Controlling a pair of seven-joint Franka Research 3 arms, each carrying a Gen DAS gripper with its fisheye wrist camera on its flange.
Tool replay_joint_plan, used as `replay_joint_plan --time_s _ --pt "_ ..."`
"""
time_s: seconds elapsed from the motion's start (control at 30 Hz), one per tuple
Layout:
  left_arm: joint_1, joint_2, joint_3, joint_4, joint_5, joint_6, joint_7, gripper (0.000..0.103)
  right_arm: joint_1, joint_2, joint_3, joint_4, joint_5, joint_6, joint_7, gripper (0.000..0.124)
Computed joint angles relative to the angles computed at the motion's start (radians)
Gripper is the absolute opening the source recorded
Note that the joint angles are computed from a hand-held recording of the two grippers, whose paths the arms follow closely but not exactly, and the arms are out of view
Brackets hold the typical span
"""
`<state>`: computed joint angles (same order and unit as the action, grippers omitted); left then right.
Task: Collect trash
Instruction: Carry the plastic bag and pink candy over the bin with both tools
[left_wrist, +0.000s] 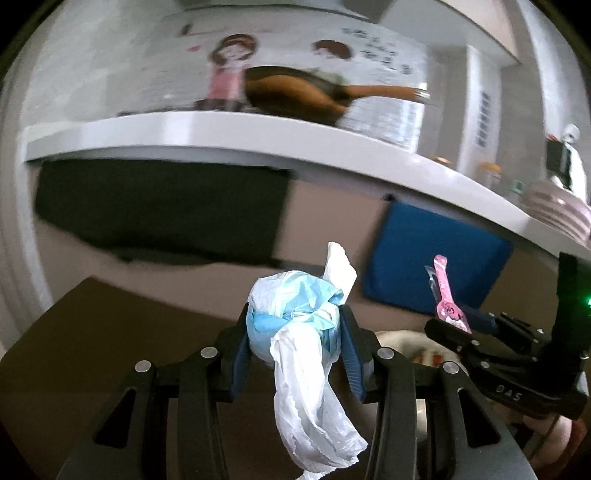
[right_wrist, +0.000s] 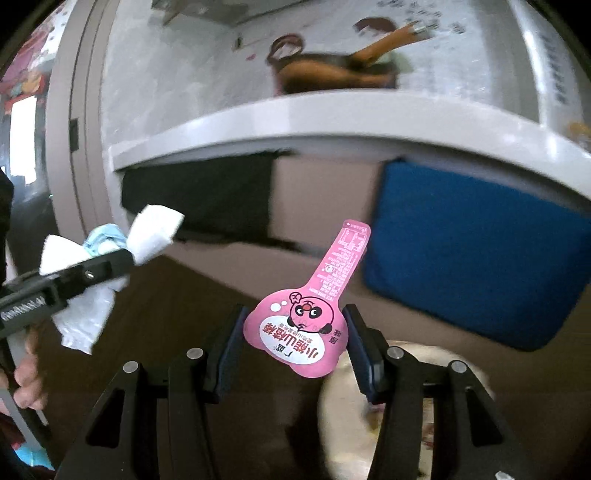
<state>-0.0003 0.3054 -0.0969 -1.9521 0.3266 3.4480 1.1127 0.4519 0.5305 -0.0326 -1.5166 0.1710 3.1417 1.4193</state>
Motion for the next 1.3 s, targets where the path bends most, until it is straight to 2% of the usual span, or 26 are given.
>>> replay_joint_plan --time_s 0.2,0.33,0.4,0.5,0.57,0.7,0.8,0.93,1.23,1.3 --pt "0.066 0.087 -0.160 0.128 0.107 -0.050 -0.043 0.044 0.033 -0.116 -0.108 -0.177 0.034 0.116 0.035 0.049" --pt "0.074 0.178 -0.242 0.245 0.130 -0.136 -0.031 0.044 0.041 -0.143 -0.166 -0.224 0.071 0.133 0.032 0.049" --pt "0.103 0.238 -0.321 0.312 0.118 -0.206 0.009 0.044 0.031 -0.133 -0.169 -0.216 0.085 0.118 0.031 0.049" --pt "0.099 0.323 -0.376 0.409 0.084 -0.297 0.080 0.044 -0.067 -0.136 -0.086 -0.242 0.100 0.112 0.011 0.049" --pt "0.087 0.358 -0.385 0.444 0.059 -0.335 0.116 0.044 -0.133 -0.127 -0.023 -0.241 0.110 0.098 -0.001 0.049" --pt "0.041 0.432 -0.378 0.542 0.004 -0.426 0.170 0.044 -0.210 -0.087 0.043 -0.213 0.126 0.057 -0.017 0.049" --pt "0.018 0.485 -0.378 0.618 -0.047 -0.502 0.207 0.044 -0.234 -0.050 0.059 -0.177 0.132 0.023 -0.023 0.049" --pt "-0.026 0.535 -0.351 0.706 -0.101 -0.576 0.243 0.044 -0.256 0.000 0.076 -0.121 0.139 -0.027 -0.031 0.049" --pt "-0.090 0.586 -0.296 0.806 -0.214 -0.680 0.330 0.044 -0.275 0.060 0.085 -0.064 0.154 -0.085 -0.035 0.049" --pt "-0.087 0.588 -0.302 0.811 -0.250 -0.696 0.360 0.044 -0.276 0.076 0.086 -0.049 0.157 -0.093 -0.033 0.049"
